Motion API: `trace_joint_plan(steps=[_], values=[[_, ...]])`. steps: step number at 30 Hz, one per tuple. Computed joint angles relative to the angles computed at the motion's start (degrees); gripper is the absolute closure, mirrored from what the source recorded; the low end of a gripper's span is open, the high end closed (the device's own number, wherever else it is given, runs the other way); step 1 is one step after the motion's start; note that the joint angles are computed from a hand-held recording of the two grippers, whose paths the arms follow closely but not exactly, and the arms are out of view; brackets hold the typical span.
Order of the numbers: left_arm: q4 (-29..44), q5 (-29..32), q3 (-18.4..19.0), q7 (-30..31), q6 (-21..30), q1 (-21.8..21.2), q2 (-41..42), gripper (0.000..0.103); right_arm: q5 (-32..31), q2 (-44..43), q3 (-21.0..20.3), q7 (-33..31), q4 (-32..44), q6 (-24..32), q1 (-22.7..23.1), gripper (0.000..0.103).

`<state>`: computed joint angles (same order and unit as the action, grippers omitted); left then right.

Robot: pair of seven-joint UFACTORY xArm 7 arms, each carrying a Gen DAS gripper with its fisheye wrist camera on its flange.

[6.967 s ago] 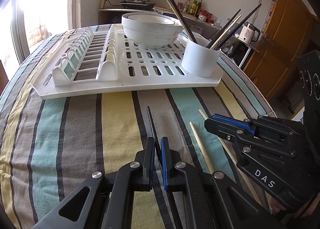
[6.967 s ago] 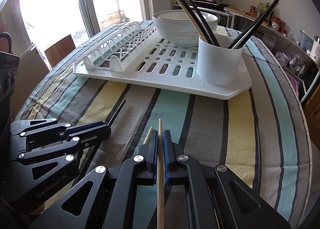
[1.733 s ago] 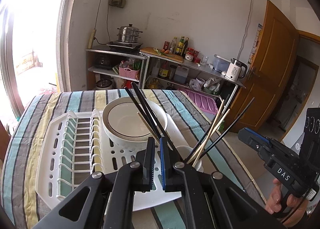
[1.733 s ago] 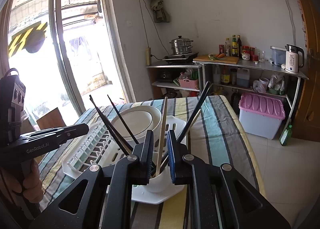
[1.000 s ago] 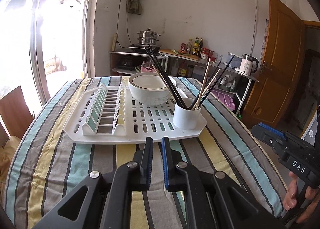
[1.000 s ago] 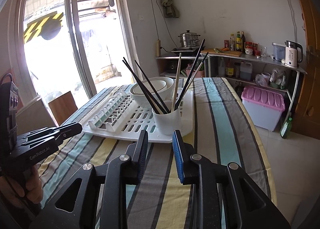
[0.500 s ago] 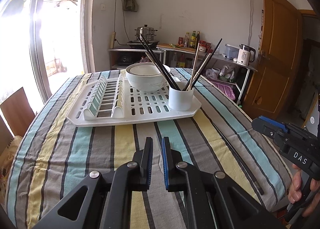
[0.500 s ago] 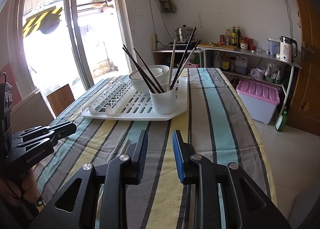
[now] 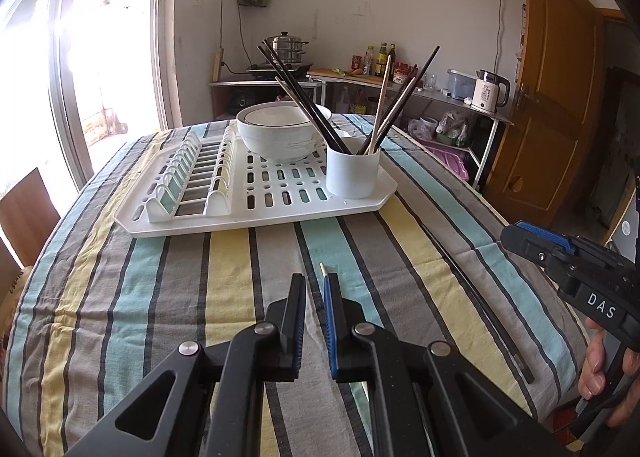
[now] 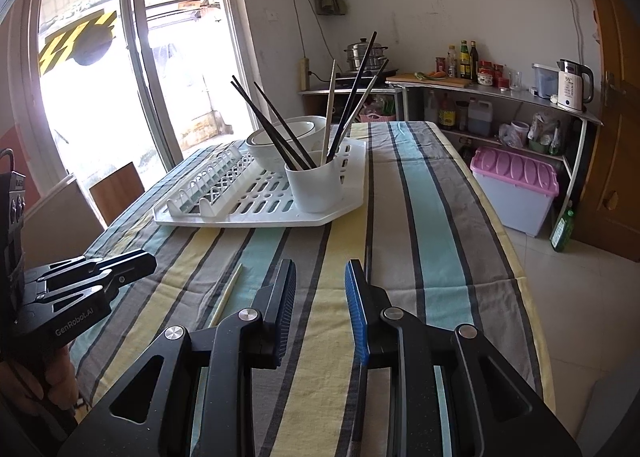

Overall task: Organize utensils
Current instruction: 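Lower the left tool onto the wooden chopstick and close on it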

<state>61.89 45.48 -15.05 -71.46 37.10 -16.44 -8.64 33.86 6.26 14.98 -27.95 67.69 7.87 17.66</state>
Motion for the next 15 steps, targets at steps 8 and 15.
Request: trace_joint_plan(steps=[8, 15], values=[[0.3, -4.8, 2.1, 3.3, -2.3, -0.5, 3.5, 0.086, -7.3, 3.3, -1.9, 6.2, 2.6, 3.4, 0.2, 0.077], [0.4, -12.5, 4.2, 8.3, -5.3, -0.7, 6.2, 0.084, -15.1, 6.6, -3.0, 11.9, 5.9, 7.3, -0.1, 0.077]])
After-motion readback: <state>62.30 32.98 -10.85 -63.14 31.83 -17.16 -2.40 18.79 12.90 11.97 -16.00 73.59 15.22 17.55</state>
